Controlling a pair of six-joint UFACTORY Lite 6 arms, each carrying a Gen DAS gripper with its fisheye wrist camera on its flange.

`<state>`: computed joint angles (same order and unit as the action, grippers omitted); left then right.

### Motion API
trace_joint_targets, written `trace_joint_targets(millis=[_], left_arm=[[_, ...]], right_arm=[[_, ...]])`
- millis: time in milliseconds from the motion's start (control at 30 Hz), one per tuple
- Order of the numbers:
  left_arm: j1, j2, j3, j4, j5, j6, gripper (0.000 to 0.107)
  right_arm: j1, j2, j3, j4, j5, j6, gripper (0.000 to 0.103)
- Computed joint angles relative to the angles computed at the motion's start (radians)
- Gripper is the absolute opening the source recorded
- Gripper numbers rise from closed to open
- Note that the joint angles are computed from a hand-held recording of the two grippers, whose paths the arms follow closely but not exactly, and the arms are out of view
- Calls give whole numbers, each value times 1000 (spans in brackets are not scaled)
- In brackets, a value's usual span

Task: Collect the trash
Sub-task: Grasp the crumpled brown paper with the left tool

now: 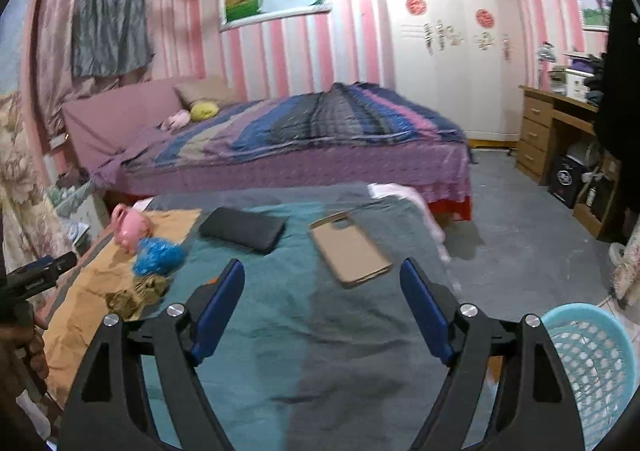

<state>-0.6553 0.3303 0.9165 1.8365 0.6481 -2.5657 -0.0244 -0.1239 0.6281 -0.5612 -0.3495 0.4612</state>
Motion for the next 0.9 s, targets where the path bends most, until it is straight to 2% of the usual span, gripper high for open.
trace_joint_targets(millis=[67, 133, 233, 300, 467, 533, 667, 700, 767, 800, 900], left_arm=[[6, 7, -12, -1, -2, 4, 97], [13, -9, -44, 18, 1, -35, 97], [49, -43, -96, 106, -12, -148, 97], [60, -40, -100, 167, -33, -199, 97], [29, 149, 79, 49, -93, 18, 97], [28, 226, 149, 26, -130, 85, 94], [54, 302, 216, 11, -188, 143, 76], [73, 317, 223, 50, -222, 115, 61], [104, 289, 185, 224, -258, -60, 45], [116, 268, 164, 297, -263, -139, 28], [125, 134, 46, 319, -159, -212, 28]], right_arm=[[73, 32, -10, 209, -41, -158, 80], [130, 79, -12, 341, -84, -225, 81], [168, 130, -2, 327, -112, -168, 81], [202, 157, 7, 378, -112, -202, 81], [283, 233, 74, 468, -75, -255, 83], [308, 254, 92, 484, -66, -272, 83], [378, 320, 148, 548, -44, -338, 83], [399, 340, 163, 575, -41, -363, 83], [433, 380, 198, 614, -35, -396, 83], [441, 391, 208, 620, -31, -402, 83], [500, 473, 290, 613, -7, -387, 83]])
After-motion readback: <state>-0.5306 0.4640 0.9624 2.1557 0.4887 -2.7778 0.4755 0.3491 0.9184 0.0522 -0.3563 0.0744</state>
